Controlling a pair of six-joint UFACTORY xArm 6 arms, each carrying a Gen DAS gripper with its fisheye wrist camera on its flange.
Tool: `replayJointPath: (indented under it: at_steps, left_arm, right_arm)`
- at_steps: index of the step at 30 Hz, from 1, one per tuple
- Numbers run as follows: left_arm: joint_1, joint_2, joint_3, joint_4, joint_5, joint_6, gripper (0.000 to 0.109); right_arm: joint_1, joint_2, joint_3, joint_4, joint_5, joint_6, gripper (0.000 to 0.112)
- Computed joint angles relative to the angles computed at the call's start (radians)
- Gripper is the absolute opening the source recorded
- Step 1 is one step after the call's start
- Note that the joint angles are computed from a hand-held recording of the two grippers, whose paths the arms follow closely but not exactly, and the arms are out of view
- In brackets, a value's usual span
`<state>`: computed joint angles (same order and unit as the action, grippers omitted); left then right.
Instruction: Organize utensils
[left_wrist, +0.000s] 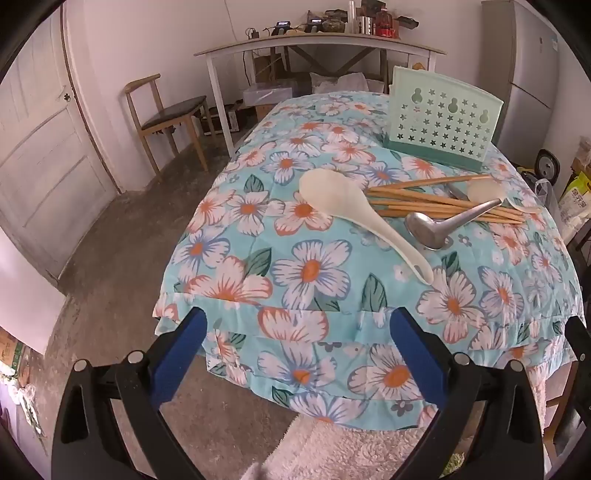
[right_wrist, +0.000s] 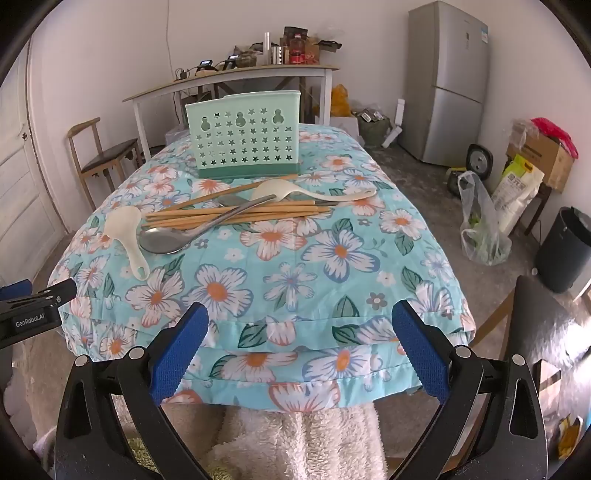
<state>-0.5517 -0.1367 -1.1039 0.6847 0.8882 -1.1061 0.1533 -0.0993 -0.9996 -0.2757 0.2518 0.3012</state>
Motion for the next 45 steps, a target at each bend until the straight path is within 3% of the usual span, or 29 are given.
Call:
replayJointPath:
  at_steps: [11,13,31,45]
  left_arm:
    - [-0.034,0.032,-0.046,0.027,0.053,-0.033,0.097]
    - [-0.003,0.001,-0.009,0.015,0.018,-0.015,0.097]
    - [0.016,0.051,-0.036,-0.006,0.023,0.008,0.097]
    - [0.012,0.039,-0.03,0.005,0.019,-0.001,0.097]
  right_arm:
    - [0.002,-0.01,0.011,-0.026,0.004,0.028,0.095]
    - [0.0,-0.011,0.01,-0.031,0.006,0.04,0.095]
    - [-0.006,0.053,-0.046,0.045,0.033,-0.027,0.095]
    - [-0.002,0.043,-0.037,0.03,0.021,-0.013,0.095]
